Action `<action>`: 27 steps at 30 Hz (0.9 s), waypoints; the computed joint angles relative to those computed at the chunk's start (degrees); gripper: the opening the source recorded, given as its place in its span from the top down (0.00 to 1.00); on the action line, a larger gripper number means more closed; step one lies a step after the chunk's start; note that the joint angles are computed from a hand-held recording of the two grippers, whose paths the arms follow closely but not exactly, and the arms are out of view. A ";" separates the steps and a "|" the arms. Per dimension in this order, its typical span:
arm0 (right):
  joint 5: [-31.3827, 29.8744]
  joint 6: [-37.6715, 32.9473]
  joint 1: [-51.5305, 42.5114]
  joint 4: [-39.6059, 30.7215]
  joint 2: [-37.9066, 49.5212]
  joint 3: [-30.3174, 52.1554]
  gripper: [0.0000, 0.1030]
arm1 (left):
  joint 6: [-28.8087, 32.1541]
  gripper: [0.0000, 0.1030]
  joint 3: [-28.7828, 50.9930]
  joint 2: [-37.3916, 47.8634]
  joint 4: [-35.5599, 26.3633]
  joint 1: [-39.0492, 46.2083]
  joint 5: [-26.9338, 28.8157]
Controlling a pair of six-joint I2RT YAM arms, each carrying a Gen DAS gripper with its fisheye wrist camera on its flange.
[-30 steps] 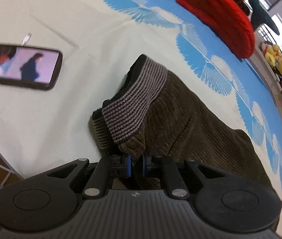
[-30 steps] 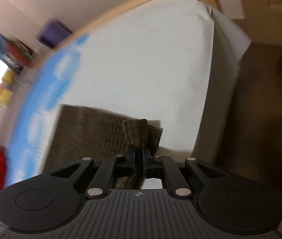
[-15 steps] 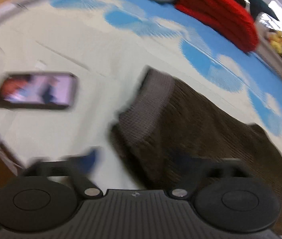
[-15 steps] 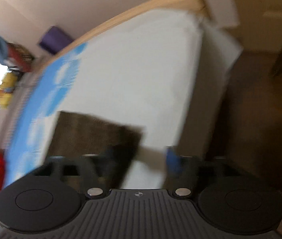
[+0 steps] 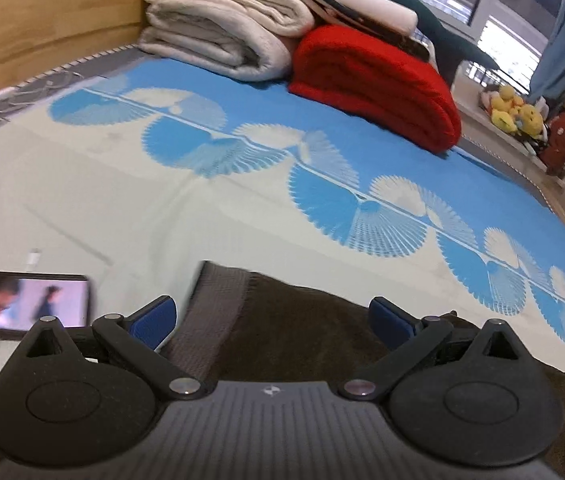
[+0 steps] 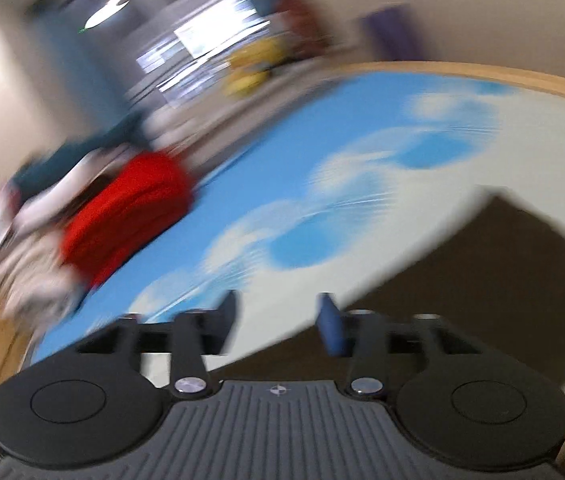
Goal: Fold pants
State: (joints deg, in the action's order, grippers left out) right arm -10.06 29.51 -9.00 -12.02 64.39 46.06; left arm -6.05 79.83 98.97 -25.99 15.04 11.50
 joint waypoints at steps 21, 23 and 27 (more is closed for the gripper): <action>6.59 -23.74 29.79 -2.96 57.98 44.86 0.76 | -0.70 0.01 18.36 22.41 -3.02 2.09 1.36; 3.49 -21.75 28.71 -3.50 58.41 45.76 0.76 | -0.98 0.01 19.88 23.12 -4.84 2.39 3.08; -2.52 -14.56 26.90 -1.55 60.66 47.24 0.74 | 1.22 0.01 18.10 21.99 -3.26 1.65 2.30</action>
